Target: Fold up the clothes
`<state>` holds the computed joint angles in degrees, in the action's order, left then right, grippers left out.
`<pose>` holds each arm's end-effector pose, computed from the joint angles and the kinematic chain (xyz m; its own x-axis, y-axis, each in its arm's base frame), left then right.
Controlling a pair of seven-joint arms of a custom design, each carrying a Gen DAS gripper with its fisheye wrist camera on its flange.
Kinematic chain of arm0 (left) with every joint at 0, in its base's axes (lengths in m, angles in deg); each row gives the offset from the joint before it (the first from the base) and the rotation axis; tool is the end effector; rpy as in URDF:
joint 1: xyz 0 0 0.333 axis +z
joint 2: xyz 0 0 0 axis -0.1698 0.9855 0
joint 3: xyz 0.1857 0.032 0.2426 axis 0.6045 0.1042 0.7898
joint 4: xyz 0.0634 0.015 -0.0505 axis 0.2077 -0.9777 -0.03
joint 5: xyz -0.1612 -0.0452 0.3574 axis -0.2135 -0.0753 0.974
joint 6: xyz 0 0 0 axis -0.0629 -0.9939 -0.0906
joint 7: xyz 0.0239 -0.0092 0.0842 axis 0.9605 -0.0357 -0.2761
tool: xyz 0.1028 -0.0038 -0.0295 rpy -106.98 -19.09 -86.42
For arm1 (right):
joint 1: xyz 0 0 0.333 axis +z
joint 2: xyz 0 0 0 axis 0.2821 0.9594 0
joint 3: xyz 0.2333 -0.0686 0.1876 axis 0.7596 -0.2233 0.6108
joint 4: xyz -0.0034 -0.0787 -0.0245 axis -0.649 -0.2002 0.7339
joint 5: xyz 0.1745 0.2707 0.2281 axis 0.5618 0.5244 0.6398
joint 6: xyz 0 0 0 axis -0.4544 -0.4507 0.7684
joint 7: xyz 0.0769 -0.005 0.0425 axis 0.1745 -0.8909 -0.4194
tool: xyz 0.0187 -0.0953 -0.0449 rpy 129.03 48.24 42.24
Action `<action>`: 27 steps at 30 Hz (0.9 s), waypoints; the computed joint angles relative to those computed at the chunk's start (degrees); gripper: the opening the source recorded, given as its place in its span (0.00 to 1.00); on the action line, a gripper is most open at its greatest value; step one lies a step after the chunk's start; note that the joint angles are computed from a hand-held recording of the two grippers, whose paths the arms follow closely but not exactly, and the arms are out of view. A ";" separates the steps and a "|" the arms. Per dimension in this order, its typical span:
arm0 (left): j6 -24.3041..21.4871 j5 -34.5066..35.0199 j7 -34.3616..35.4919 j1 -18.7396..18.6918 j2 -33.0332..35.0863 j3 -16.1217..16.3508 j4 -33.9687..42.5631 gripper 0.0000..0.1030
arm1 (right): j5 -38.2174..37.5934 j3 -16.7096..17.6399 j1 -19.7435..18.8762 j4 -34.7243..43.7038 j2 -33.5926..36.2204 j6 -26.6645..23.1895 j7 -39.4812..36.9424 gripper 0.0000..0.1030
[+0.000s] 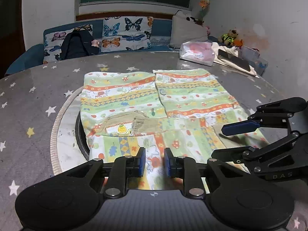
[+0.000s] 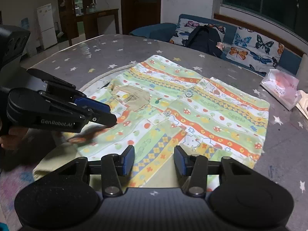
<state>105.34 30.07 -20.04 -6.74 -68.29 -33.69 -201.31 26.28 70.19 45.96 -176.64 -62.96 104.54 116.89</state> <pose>0.3781 -0.2282 0.4709 0.0009 -0.9953 0.0969 -0.6845 -0.0713 -0.7255 0.4603 0.2578 0.4784 0.8392 -0.5438 0.0050 -0.3895 -0.6075 -0.6923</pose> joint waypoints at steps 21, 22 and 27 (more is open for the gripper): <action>-14.71 -12.94 -1.67 -18.26 -11.28 5.76 -3.19 0.52 | -5.34 -5.43 3.81 -10.59 -11.69 3.30 -2.38 0.55; -14.49 -13.56 -1.55 -18.60 -10.89 5.95 -3.14 0.51 | -6.38 -5.67 3.81 -11.09 -12.31 3.37 -2.18 0.55; -12.88 -16.31 -0.29 -19.88 -9.02 7.27 -3.04 0.21 | -11.53 -7.14 4.44 -14.20 -15.47 3.70 -1.72 0.57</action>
